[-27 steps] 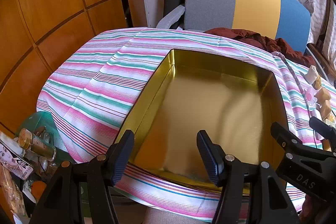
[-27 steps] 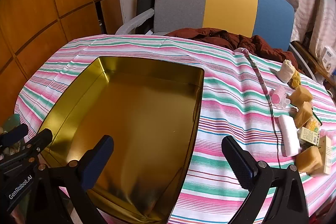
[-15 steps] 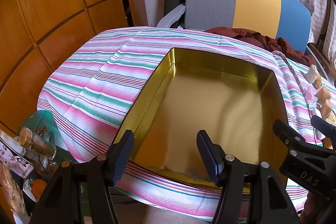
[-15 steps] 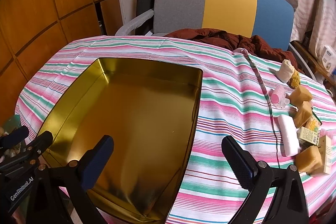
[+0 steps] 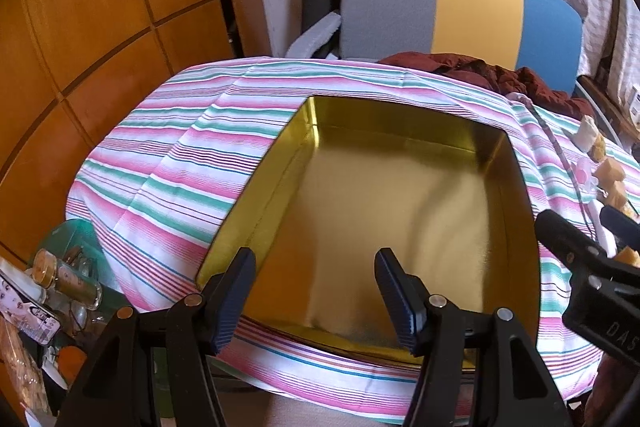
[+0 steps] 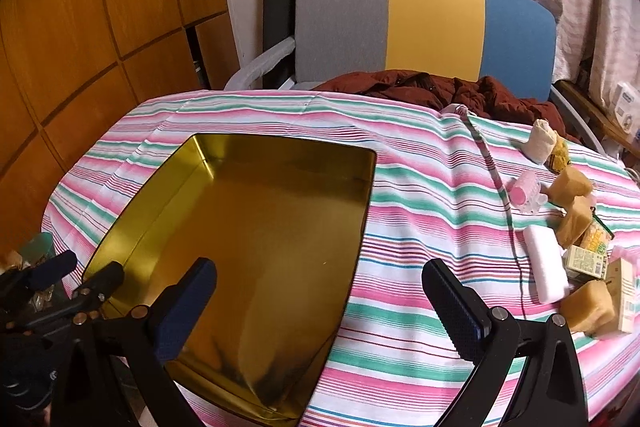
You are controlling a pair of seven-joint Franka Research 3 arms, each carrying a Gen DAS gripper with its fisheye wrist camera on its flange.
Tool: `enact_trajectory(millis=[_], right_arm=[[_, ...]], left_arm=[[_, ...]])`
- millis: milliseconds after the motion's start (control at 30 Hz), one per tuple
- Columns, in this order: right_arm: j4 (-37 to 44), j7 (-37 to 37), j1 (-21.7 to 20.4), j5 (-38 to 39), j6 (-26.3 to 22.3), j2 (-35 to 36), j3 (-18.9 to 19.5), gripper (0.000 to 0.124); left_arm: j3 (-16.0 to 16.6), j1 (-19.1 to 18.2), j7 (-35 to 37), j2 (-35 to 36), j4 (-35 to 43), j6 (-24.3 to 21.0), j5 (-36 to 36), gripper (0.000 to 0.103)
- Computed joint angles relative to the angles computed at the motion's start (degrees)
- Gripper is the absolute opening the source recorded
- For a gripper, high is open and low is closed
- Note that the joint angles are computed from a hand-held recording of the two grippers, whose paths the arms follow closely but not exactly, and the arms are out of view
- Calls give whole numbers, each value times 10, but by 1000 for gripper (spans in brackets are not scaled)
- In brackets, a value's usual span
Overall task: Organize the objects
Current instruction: 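Move both tools from above the gold tin toward the item cluster, then grasp the white medicine box with the right tool while the left tool approaches a sponge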
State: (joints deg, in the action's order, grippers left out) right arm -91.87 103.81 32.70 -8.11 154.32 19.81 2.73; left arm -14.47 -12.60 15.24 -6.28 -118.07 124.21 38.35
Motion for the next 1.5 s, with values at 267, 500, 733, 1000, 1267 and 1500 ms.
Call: enact_trajectory(millis=[267, 500, 733, 1000, 1267, 1500], right_arm=[[-48, 16, -26, 17, 30, -34, -8, 103], [-105, 47, -59, 0, 57, -71, -25, 103], [-143, 123, -89, -77, 41, -102, -52, 103], [-139, 262, -158, -190, -5, -113, -80, 103], [-80, 89, -238, 10, -65, -48, -54, 70], [-86, 63, -239, 75, -66, -40, -62, 51]], left_arm=[[0, -11, 35, 32, 27, 25, -24, 63], [2, -25, 88, 67, 56, 66, -50, 63], [3, -33, 172, 96, 73, 164, -113, 63], [-14, -29, 339, 131, 85, 273, -287, 63], [-27, -50, 414, 213, 190, 230, -339, 63], [-35, -81, 494, 317, 324, 216, -321, 74]])
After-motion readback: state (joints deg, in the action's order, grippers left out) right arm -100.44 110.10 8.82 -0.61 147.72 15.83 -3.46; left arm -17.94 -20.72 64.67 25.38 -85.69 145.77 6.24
